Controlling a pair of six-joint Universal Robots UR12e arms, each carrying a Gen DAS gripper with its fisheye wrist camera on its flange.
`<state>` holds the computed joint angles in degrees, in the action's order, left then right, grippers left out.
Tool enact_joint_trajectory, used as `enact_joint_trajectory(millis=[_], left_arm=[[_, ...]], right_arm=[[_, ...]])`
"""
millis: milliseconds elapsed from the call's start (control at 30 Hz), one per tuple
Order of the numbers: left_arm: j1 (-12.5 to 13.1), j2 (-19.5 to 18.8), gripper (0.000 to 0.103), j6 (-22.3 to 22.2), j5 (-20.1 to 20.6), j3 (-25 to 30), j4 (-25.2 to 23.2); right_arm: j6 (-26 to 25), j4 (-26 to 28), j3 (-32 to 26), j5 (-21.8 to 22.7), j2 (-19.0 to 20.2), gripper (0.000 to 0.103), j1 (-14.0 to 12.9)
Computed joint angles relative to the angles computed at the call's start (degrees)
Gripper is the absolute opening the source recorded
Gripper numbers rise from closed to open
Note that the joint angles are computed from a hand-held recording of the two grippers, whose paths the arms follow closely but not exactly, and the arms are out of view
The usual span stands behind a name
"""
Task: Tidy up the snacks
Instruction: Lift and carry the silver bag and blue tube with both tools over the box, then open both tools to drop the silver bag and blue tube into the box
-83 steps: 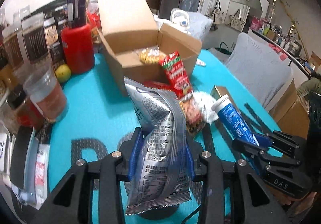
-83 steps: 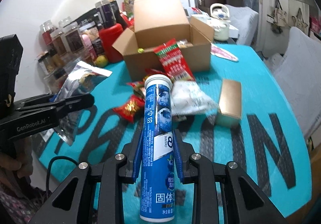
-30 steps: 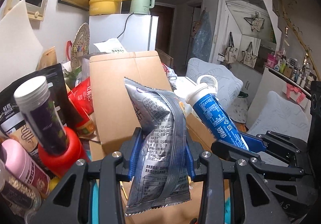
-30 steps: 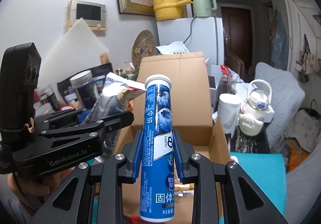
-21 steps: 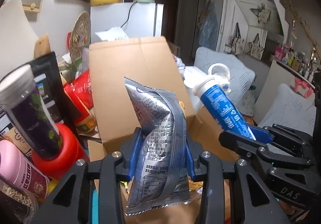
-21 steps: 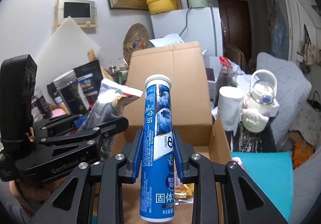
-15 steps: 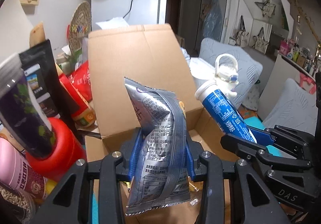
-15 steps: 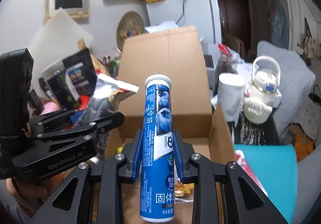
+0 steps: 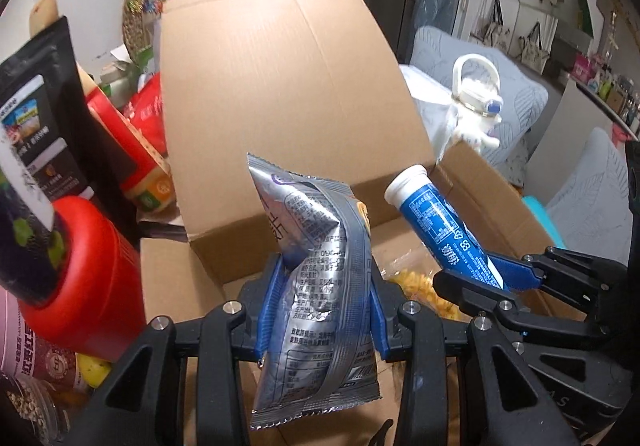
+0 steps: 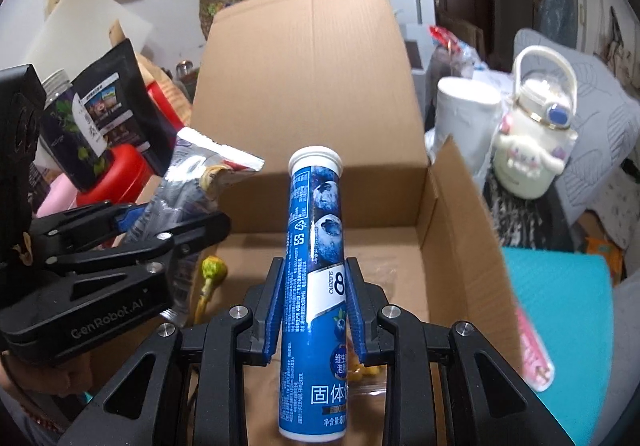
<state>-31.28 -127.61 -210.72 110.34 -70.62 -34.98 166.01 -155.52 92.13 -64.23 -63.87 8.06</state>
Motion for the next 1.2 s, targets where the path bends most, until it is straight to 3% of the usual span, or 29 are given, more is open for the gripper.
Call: enact_joint_trajectory(millis=[233,467,500,600,700,833,1200], left_arm=[[0.63,-0.85,0.038,-2.07,-1.94,1.75,-6.12],[0.81,-1.31,0.04,-4.05,-1.34,2.64,-10.13],[0.75,-1.34,0.041,-4.28,-0.87,2.79,-10.62],[0.69,-1.41,0.061,-5.31,-0.02,3.07,-11.32],[0.6,-1.32,0.064,-5.86,0.76,3.2,-11.75],[0.45,-0.95,0.064,-5.8,0.97,2.87,-10.8],[-1.46,1.61,0.064,-3.87,6.74,0.36,-4.06]], right_arm=[[-0.09,2.28,-0.7,-2.23,0.4,0.028,0.27],[0.4,4.33,-1.3,-3.26,0.8,0.028,0.43],[0.56,4.34,-1.39,-3.43,0.85,0.029,0.42],[0.83,3.6,-1.17,-4.18,0.65,0.029,0.5],[0.5,2.6,-0.68,-4.2,0.28,0.039,0.55],[0.25,0.69,0.13,-4.69,-0.39,0.039,0.68],[1.47,-7.12,3.62,-3.94,-3.54,0.039,0.14]])
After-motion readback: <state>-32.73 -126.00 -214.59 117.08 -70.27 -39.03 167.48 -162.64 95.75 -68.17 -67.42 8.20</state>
